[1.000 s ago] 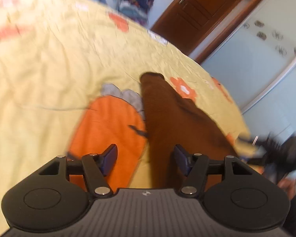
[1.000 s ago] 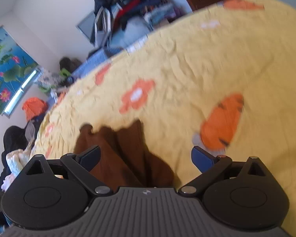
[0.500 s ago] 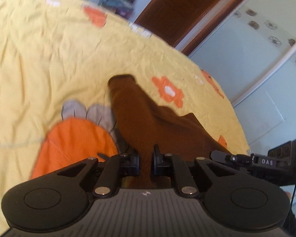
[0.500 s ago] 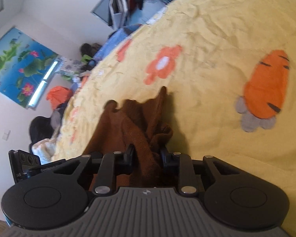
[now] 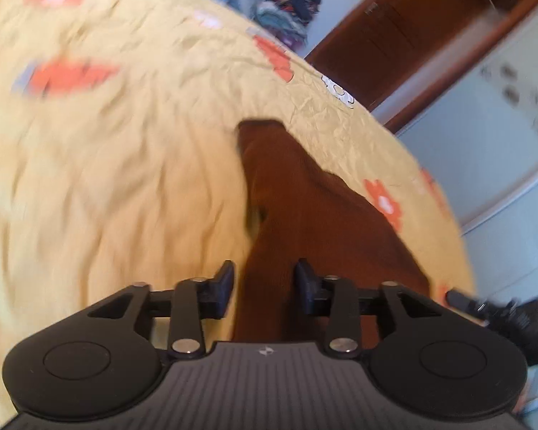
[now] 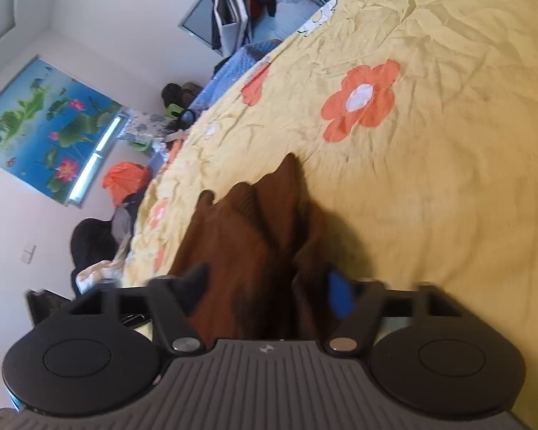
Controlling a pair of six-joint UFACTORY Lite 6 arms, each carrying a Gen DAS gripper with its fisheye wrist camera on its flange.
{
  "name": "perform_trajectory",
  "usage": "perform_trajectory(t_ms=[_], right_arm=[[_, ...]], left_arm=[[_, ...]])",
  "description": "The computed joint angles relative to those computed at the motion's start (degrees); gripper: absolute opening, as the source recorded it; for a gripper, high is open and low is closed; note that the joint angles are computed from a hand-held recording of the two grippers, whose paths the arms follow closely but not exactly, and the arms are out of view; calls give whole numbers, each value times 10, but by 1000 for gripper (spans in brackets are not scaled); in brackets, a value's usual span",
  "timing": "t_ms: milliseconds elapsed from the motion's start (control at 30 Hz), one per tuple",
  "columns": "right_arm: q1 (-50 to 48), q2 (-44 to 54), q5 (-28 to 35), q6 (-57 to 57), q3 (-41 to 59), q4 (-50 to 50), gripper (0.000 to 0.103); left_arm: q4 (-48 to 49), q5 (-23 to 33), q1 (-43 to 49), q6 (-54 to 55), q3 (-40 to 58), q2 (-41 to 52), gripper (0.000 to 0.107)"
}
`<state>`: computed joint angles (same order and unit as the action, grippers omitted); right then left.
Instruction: Fold small clothes
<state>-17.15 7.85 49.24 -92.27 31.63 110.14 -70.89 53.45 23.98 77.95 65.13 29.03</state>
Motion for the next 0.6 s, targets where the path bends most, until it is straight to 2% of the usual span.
perform_trajectory(t_ms=[33,67,100,200,267,300,333,367,400,533,600], right_arm=[[-14,-24,16,9,-31,-20,87],[-26,-39,32,24,-56,-41,87],[-32,-45,45,34,-77,-57,87],[10,-89,38,23,-131,-47,87],[64,-111,15,22,-138,-27,88],[95,-125,-7,13,-139,-7,86],[118,-129,-28,13,-132,-7,74],[136,-124,-49,26,-120,-20,59],[139,-114,-54,45,-108,-49,37],[113,-190,-62,72,-151,-121,34],[83,-185,-33,32,-172,-103,31]], left_arm=[[15,46,25,-19,-5,11,55],[24,83,46,-24,-17,19,56],[27,99,60,-13,-39,16,60],[12,105,79,67,-111,-10,63],[5,82,66,86,-140,-45,62],[12,67,54,78,-146,-64,54],[19,54,44,68,-148,-76,28],[34,43,37,57,-151,-91,26],[46,42,42,59,-156,-104,24],[67,13,63,131,-213,-158,24],[22,-5,71,220,-258,-183,31]])
